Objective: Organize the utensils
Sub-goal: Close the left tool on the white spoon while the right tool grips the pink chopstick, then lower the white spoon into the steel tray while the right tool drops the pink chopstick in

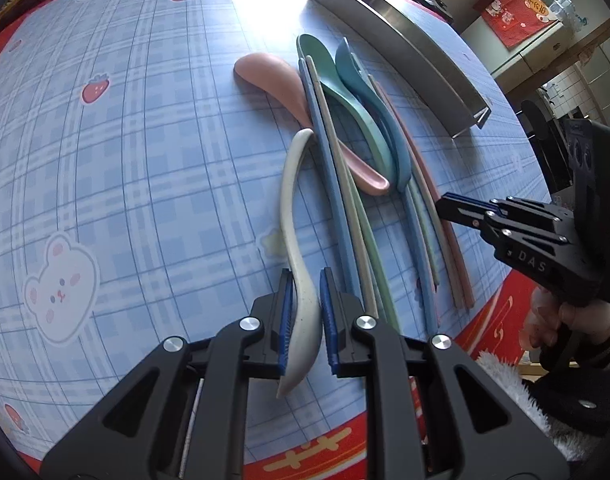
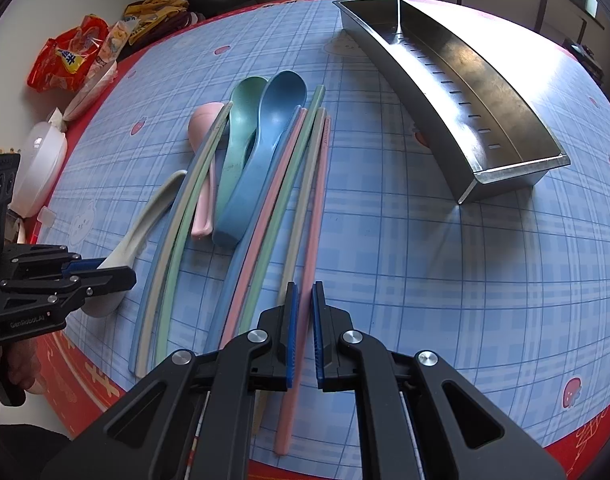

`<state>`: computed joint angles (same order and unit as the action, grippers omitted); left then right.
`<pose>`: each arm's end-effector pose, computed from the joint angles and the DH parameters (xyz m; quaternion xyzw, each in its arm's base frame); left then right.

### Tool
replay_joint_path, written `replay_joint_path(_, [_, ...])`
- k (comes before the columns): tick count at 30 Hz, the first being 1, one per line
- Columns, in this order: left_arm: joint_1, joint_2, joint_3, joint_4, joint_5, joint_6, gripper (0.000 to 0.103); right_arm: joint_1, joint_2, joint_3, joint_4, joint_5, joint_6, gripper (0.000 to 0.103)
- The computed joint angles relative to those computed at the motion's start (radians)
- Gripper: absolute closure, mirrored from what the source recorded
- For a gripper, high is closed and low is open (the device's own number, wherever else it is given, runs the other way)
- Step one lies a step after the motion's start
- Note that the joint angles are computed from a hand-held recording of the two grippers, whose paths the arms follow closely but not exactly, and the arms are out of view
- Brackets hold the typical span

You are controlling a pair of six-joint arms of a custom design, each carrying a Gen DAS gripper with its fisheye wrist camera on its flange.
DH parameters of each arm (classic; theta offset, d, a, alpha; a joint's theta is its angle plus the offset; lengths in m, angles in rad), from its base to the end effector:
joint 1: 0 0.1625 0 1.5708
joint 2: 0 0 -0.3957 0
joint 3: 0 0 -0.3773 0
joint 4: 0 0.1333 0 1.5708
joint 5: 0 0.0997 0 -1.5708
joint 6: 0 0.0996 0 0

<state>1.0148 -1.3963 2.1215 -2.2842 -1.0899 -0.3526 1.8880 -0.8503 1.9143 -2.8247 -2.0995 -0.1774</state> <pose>-0.0850 -0.4766 0.2125 0.1000 0.9661 -0.0994 0.2165 0.2531 -0.5046 0.0643 0.2112 -0.9377 0.1095 0.2531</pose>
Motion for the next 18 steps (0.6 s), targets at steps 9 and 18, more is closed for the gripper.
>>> replay_joint_path(9, [-0.041,0.1,-0.05,-0.011,0.12,-0.038,0.083,0.016,0.008,0.009,-0.014,-0.033,-0.065,0.095])
replay_joint_path(18, [-0.06,0.101,0.01,-0.12,0.158,-0.106,0.085,0.045,0.038,-0.011,-0.004,-0.101,-0.128,0.094])
